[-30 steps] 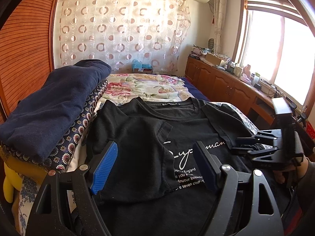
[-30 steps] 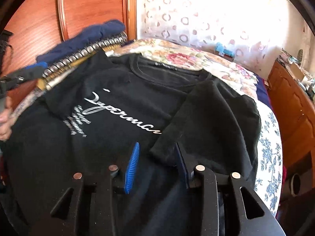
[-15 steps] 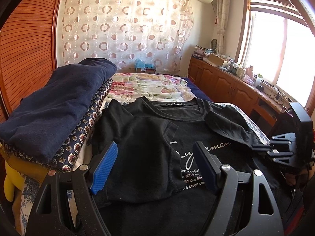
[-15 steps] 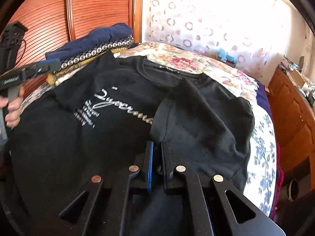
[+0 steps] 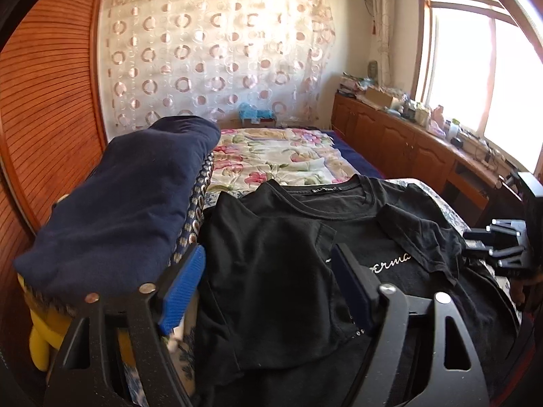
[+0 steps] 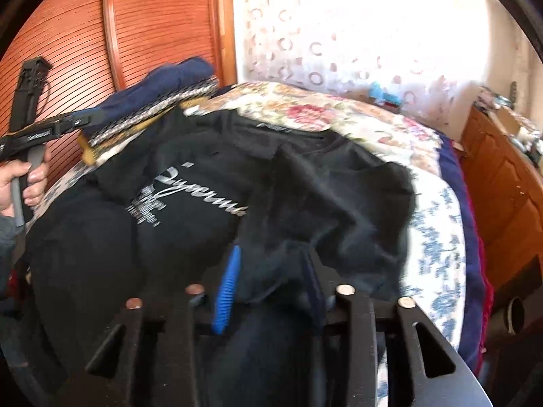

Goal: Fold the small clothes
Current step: 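Move the left gripper to the shirt hem edge and grasp it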

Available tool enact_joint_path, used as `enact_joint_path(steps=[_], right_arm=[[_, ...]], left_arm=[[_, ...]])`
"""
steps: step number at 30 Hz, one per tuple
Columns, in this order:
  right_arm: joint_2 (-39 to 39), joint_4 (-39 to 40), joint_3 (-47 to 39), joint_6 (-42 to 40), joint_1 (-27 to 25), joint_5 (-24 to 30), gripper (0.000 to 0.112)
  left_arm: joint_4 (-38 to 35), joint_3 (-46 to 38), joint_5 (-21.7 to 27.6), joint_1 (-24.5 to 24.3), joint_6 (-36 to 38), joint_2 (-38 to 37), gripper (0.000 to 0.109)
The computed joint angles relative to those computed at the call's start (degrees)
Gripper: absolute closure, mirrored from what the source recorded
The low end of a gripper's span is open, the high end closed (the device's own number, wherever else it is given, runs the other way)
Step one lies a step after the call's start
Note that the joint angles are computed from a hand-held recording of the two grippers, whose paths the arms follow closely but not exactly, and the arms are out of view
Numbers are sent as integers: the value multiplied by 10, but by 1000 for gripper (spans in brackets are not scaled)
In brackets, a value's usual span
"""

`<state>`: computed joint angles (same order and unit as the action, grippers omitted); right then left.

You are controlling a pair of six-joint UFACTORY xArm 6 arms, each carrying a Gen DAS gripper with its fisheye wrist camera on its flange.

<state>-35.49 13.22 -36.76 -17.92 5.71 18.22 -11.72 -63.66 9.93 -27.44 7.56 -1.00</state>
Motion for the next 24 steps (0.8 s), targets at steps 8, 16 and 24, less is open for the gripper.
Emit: enact_joint_path(steps=[8, 16, 24], right_arm=[[77, -157, -46, 175, -54, -19, 69], [118, -174, -68, 210, -63, 0, 69], [122, -137, -77, 189, -69, 6, 66]], left_arm=[[27, -182, 155, 12, 32, 115, 51], [126, -364, 291, 21, -22, 238, 56], [172, -453, 351, 26, -43, 304, 57]])
